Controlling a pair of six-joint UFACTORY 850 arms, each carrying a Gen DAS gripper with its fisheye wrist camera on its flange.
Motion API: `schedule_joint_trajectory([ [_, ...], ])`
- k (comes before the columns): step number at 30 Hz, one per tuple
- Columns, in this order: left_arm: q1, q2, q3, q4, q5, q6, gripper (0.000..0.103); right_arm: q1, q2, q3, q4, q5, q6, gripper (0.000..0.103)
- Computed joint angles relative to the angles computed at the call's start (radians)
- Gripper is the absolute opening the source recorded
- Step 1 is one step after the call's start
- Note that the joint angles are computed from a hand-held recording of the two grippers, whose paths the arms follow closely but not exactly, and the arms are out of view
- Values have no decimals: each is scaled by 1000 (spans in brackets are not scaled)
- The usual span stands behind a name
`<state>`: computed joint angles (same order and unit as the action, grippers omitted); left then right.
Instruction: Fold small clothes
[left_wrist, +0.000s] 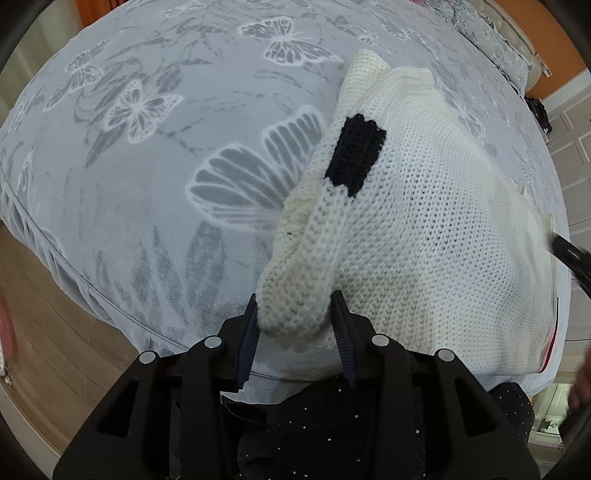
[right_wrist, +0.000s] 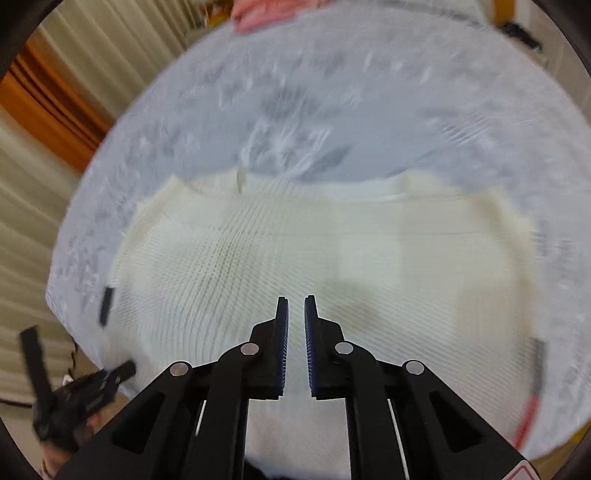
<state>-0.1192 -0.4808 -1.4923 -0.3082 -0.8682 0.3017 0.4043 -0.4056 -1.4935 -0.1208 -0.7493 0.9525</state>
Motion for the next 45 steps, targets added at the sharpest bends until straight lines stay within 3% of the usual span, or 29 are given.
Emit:
schedule_joint_trajectory([
  [2,6,-4,-4,-10,-7,10,38,-9,-115,-86,50,-88,-84,6],
  [5,15,-10,-16,-33,-25,29,38,-1,-157,-158,16,-150,-79,8],
  [10,64,-25,-54,-176,-34,62,46,8,-130,-174,7,-129,-87,8],
  [12,78,-79,-110,-226,-101,44,46,3,-150,-184,42,-147,-118,8],
  [13,83,-108,-135,-247,-135,29,44,0,-175,-197,62,-170,-134,8],
  [14,86,-116,-141,-266,-140,31,35,-6,-178,-187,64,-161,-143,7],
  [15,96,-129,-152,-307,-168,52,18,-3,-178,-180,44,-148,-130,6],
  [17,117,-143,-167,-384,-225,54,14,-4,-192,-195,33,-159,-126,6],
  [22,137,-69,-151,-547,-256,172,12,-6,-206,-204,34,-148,-148,6],
  [27,71,49,-155,-636,-278,336,12,-11,-186,-167,44,-98,-143,5],
  [31,-36,94,-137,-601,-256,363,12,-39,-109,-63,143,0,-210,5],
  [33,-79,109,-114,-568,-230,362,12,-71,-26,33,254,81,-258,8],
  [38,-152,132,-39,-452,-162,334,12,-116,226,265,225,169,-172,15],
  [40,-186,128,-30,-422,-155,300,12,-132,303,312,224,172,-189,23],
  [42,-232,158,15,-384,-124,306,12,-136,346,330,196,177,-188,40],
  [44,-273,173,35,-367,-107,311,12,-134,392,350,104,176,-150,41],
  [45,-285,173,40,-367,-107,321,12,-138,411,360,76,172,-136,46],
])
